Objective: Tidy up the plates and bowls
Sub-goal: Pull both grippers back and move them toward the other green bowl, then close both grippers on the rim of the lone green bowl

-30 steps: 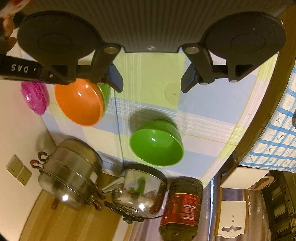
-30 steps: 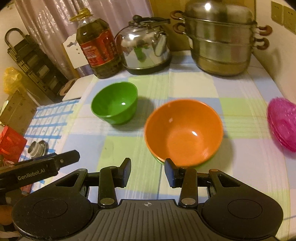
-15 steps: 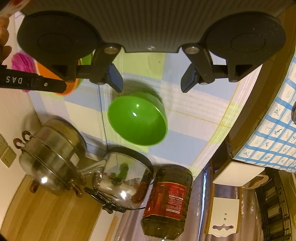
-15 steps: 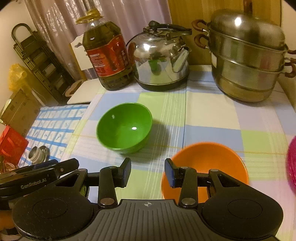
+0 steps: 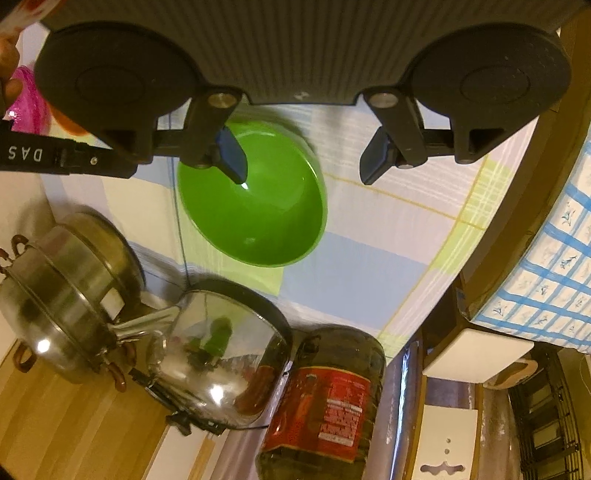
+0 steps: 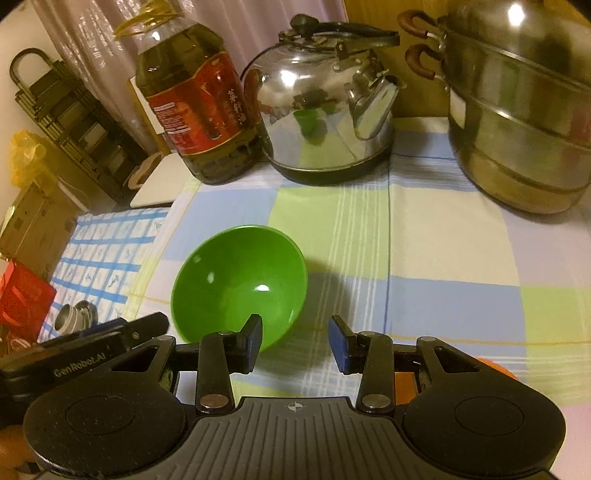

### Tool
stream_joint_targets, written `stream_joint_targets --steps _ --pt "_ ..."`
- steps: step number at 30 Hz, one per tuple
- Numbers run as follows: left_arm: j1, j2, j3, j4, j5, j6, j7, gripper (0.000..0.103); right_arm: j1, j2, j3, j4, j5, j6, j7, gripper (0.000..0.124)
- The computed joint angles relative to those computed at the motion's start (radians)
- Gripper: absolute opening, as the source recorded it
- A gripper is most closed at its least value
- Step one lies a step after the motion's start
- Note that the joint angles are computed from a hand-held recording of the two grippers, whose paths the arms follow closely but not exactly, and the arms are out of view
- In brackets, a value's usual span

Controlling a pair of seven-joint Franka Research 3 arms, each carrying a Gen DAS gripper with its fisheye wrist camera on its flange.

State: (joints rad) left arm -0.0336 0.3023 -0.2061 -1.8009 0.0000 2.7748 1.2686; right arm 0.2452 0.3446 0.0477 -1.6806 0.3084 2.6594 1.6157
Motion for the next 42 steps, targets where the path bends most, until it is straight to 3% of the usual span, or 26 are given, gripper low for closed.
stream_joint_targets --steps 3,8,14,30,33,40,42 --pt "0.001 0.052 0.0 0.054 0.004 -0.021 0.005 0.055 -0.005 0.057 -0.002 0.07 0.005 -0.031 0.016 0.04" --pt "-0.001 0.122 0.01 0.13 0.022 -0.05 -0.013 0.055 -0.024 0.141 0.009 0.176 0.038 -0.086 0.029 0.04" --pt "0.027 0.175 -0.016 0.182 -0.014 -0.056 0.018 0.047 -0.014 0.223 -0.005 0.284 0.008 -0.146 0.062 0.04" --pt "0.032 0.245 -0.028 0.264 -0.025 -0.105 0.078 0.016 -0.004 0.308 -0.007 0.393 -0.02 -0.222 0.118 0.039" --pt "0.031 0.247 -0.028 0.266 -0.025 -0.112 0.084 0.013 0.0 0.318 -0.009 0.406 -0.027 -0.229 0.135 0.025" --pt "0.026 0.247 -0.022 0.266 -0.023 -0.114 0.085 0.009 0.012 0.322 -0.018 0.402 -0.044 -0.218 0.167 0.007" --pt "0.021 0.244 -0.017 0.264 -0.016 -0.113 0.078 0.008 0.007 0.318 -0.013 0.394 -0.04 -0.214 0.165 0.007"
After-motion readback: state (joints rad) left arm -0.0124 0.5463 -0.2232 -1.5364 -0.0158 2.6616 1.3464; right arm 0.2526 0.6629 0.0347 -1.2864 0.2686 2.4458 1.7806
